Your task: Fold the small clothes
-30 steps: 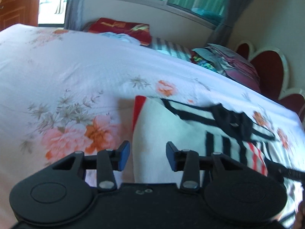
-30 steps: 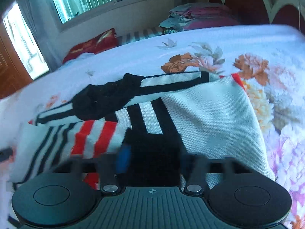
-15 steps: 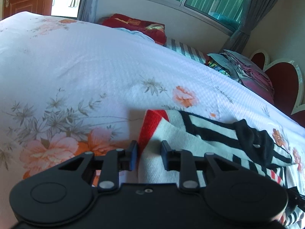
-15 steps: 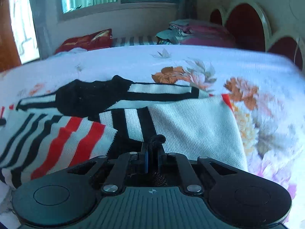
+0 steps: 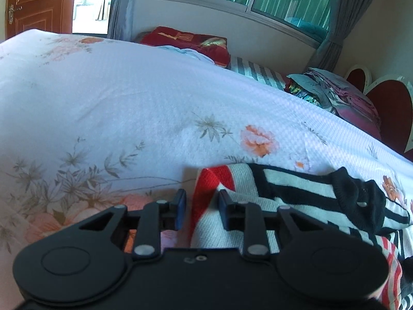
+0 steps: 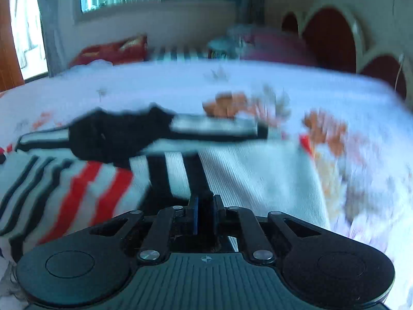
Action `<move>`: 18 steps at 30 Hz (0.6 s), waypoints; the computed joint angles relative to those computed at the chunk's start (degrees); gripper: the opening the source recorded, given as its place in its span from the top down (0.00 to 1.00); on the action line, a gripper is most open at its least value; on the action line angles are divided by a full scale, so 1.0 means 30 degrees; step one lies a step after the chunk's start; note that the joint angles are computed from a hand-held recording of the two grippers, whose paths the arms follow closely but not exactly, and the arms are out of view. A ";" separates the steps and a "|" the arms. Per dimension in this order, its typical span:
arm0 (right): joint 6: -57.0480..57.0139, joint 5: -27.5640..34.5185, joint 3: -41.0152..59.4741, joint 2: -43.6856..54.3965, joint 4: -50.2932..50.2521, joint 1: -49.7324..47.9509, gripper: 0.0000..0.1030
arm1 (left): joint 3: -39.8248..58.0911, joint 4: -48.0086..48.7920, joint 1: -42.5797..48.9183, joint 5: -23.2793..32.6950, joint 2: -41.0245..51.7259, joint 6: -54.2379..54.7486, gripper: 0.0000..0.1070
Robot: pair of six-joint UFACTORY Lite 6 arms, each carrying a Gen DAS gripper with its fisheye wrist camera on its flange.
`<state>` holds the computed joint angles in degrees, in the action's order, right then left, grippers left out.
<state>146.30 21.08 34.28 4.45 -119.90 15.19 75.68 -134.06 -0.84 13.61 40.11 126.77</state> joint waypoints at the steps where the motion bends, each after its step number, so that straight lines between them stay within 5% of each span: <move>1: 0.1402 -0.0406 -0.0496 -0.0678 -0.1269 -0.0474 0.92 | -0.0356 -0.0374 -0.0044 -0.0012 -0.0382 0.0480 0.75; 3: 0.3302 -0.0898 -0.1011 -0.1642 -0.3002 -0.0973 0.87 | -0.1198 -0.0560 0.0013 0.0263 -0.1127 0.0806 0.76; 5: 0.3309 -0.0747 -0.1512 -0.2445 -0.2822 -0.0810 0.57 | -0.2489 0.0056 0.0182 0.0824 -0.2248 0.0327 0.76; 6: 0.3585 -0.0707 -0.1649 -0.2662 -0.3040 -0.0743 0.28 | -0.3116 -0.0236 0.0179 0.1013 -0.2797 0.0753 0.76; 7: 0.4379 -0.0668 -0.1669 -0.2626 -0.3823 -0.0677 0.23 | -0.3964 -0.0341 0.0186 0.1295 -0.3508 0.1090 0.74; 14: 0.3813 -0.1426 -0.1625 -0.2491 -0.3561 0.0279 0.26 | -0.9824 -0.0199 -0.0082 0.2245 -0.8239 0.2214 0.74; 16: 0.1487 -0.1268 -0.1706 -0.2200 -0.1544 0.0893 0.46 | -1.1337 -0.1359 -0.0341 0.2413 -0.9184 0.3732 0.74; 18: 0.1370 -0.0906 -0.2142 -0.2221 -0.1560 0.1192 0.47 | -1.2189 -0.3177 -0.0852 0.2437 -0.9332 0.5984 0.74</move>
